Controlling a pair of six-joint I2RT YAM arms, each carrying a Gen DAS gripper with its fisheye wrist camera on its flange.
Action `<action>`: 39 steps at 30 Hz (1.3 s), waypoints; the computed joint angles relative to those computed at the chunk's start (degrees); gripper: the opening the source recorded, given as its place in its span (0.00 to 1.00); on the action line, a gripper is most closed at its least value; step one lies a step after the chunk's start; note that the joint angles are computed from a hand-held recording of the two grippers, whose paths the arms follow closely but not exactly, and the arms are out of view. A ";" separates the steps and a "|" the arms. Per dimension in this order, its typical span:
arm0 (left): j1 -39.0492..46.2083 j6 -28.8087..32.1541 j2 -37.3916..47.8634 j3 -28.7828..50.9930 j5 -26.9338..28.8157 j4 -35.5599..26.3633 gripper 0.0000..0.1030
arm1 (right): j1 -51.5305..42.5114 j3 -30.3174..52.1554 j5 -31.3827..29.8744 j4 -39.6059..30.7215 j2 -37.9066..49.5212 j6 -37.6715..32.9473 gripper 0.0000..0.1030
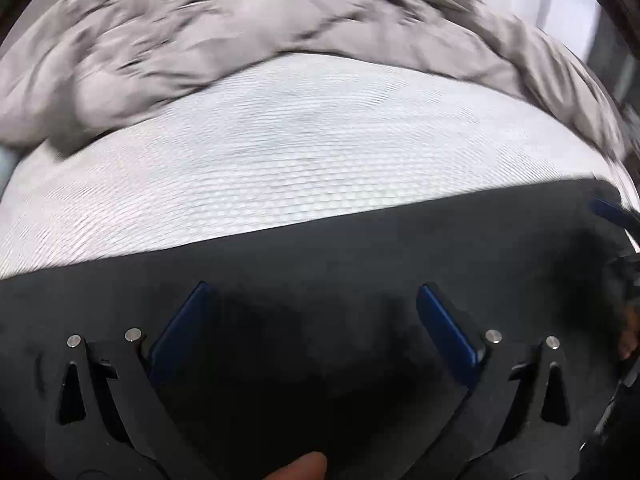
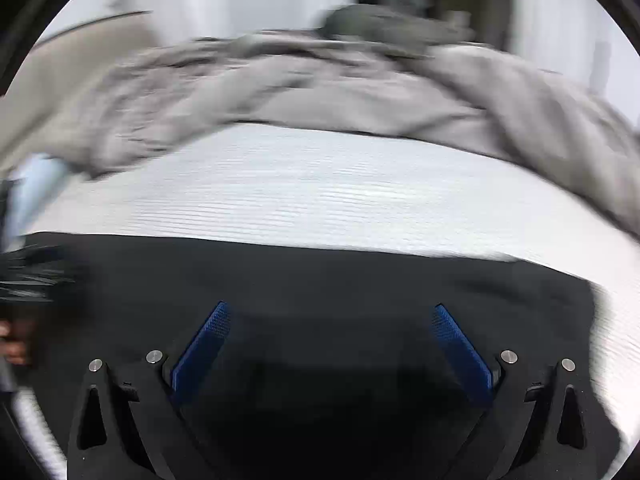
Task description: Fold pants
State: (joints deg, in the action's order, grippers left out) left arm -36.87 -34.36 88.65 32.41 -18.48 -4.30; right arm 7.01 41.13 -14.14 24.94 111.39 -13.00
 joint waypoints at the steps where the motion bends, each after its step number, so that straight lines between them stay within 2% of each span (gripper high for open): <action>1: -1.19 -0.35 3.09 2.14 0.56 -0.53 0.99 | 1.80 2.26 1.13 -2.14 1.72 -0.14 0.99; 3: -2.13 -1.32 8.32 5.71 0.65 -2.55 0.99 | 6.53 9.09 9.16 -8.08 7.02 -1.07 0.99; 4: -1.98 -1.55 8.00 4.95 0.82 -1.89 0.99 | 8.03 11.21 13.66 -9.05 9.84 -1.24 0.99; 7: -2.62 -5.38 4.47 1.50 -3.75 -3.39 0.99 | 5.94 8.78 13.17 -7.20 9.50 -1.69 0.99; 9: -2.84 -8.61 1.36 -1.65 -5.80 -5.38 0.99 | 2.61 6.70 23.91 -1.97 8.50 -0.66 0.99; 11: -3.12 -10.56 -4.28 -5.95 -5.31 -5.09 0.99 | -0.60 4.77 27.79 0.18 7.85 0.23 1.00; 13: -8.84 -15.70 -10.15 -7.71 -7.83 -9.10 0.99 | -7.10 1.19 20.85 -1.40 3.56 -1.88 0.99; 15: -15.25 -18.72 -15.23 -8.77 -8.57 -10.82 0.99 | -12.13 -6.18 14.85 0.47 -2.61 -5.90 0.99; 17: -26.35 -22.35 -17.05 -7.88 -10.45 -10.99 0.99 | -19.72 -12.88 4.67 3.65 -7.29 -9.63 1.00; 18: -29.48 -22.00 -16.58 -6.96 -11.48 -10.93 0.99 | -24.61 -15.11 -1.94 4.05 -7.74 -11.29 0.99; 19: -33.19 -23.05 -14.21 -4.95 -12.25 -11.57 0.99 | -27.54 -15.46 -5.12 3.01 -6.53 -14.01 0.99; 22: -43.43 -27.77 -1.65 2.39 -11.24 -13.18 0.99 | -29.10 -19.15 -1.43 13.55 -0.84 -19.12 0.99; 23: -46.34 -29.88 2.21 4.42 -11.21 -13.94 0.99 | -32.21 -19.34 -5.22 12.16 -1.90 -21.18 0.99; 25: -51.57 -33.90 5.66 7.26 -15.53 -17.30 0.99 | -43.87 -18.72 -19.67 1.16 -7.61 -23.89 0.99; 27: -53.17 -35.04 3.75 6.63 -15.66 -16.89 0.99 | -52.29 -15.50 -27.54 -8.85 -8.51 -25.77 0.99; 28: -53.42 -35.93 2.26 5.88 -15.41 -16.06 0.99 | -54.98 -13.61 -29.82 -13.42 -7.93 -27.23 0.99; 30: -53.00 -38.65 0.77 4.72 -15.50 -16.68 0.99 | -61.41 -6.96 -37.14 -28.40 -2.55 -33.73 0.99; 32: -53.36 -41.14 2.33 6.27 -15.80 -18.07 0.99 | -62.22 0.73 -41.63 -41.40 4.42 -39.60 0.99; 33: -51.76 -39.03 1.59 4.92 -14.89 -16.37 0.99 | -60.83 4.37 -42.99 -45.73 8.80 -41.34 0.99; 34: -51.30 -38.06 1.98 4.81 -14.69 -15.82 0.99 | -59.95 5.13 -43.61 -46.73 10.34 -42.24 0.99; 35: -50.96 -37.70 2.32 4.76 -14.90 -15.72 0.99 | -58.47 5.64 -44.39 -44.22 11.82 -40.18 0.99; 36: -49.51 -36.16 1.45 3.18 -14.56 -14.20 0.99 | -56.44 5.35 -44.97 -36.58 12.83 -33.08 0.99; 38: -48.66 -35.42 0.04 1.87 -13.87 -13.48 0.99 | -53.67 7.73 -45.70 -30.78 14.52 -23.41 0.99; 39: -45.94 -32.72 -0.71 -0.59 -14.10 -10.34 0.99 | -52.80 7.83 -45.67 -28.20 14.18 -19.49 0.98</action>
